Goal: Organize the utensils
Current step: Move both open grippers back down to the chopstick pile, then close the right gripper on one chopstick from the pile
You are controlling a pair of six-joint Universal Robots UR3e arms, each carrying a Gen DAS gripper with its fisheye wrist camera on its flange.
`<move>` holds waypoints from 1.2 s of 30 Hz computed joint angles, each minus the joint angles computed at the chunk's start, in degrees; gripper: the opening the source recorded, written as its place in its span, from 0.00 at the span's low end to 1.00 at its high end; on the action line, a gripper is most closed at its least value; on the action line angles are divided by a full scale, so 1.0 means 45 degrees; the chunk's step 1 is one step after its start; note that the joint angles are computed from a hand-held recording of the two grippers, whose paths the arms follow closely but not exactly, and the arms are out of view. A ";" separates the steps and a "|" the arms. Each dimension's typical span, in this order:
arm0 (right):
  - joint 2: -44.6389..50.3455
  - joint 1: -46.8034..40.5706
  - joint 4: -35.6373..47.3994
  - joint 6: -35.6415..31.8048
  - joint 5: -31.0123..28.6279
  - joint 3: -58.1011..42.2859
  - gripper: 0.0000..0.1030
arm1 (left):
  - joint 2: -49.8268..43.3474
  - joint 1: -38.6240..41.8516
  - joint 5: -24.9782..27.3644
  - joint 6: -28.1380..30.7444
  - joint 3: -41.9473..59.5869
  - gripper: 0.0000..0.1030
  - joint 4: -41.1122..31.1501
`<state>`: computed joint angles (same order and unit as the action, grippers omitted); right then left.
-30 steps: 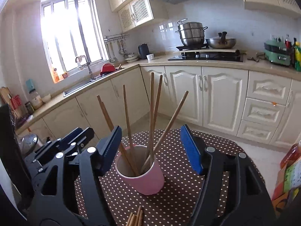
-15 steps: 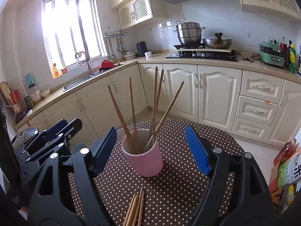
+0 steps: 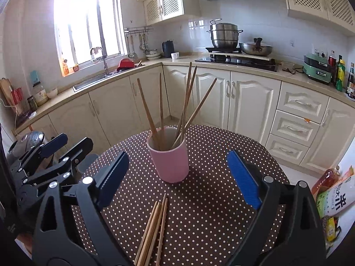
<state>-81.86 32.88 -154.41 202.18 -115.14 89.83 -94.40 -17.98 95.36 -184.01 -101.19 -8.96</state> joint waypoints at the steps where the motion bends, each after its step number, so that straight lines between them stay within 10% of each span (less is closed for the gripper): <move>1: 0.0064 0.0111 0.0120 0.0001 -0.0135 -0.0022 0.87 | 0.0113 0.0014 -0.0052 0.0047 -0.0300 0.67 0.0047; 36: 0.1865 -0.0033 0.1510 0.1447 0.1696 0.2371 0.87 | 0.0257 0.1155 -0.1350 0.0092 -0.5518 0.67 0.1208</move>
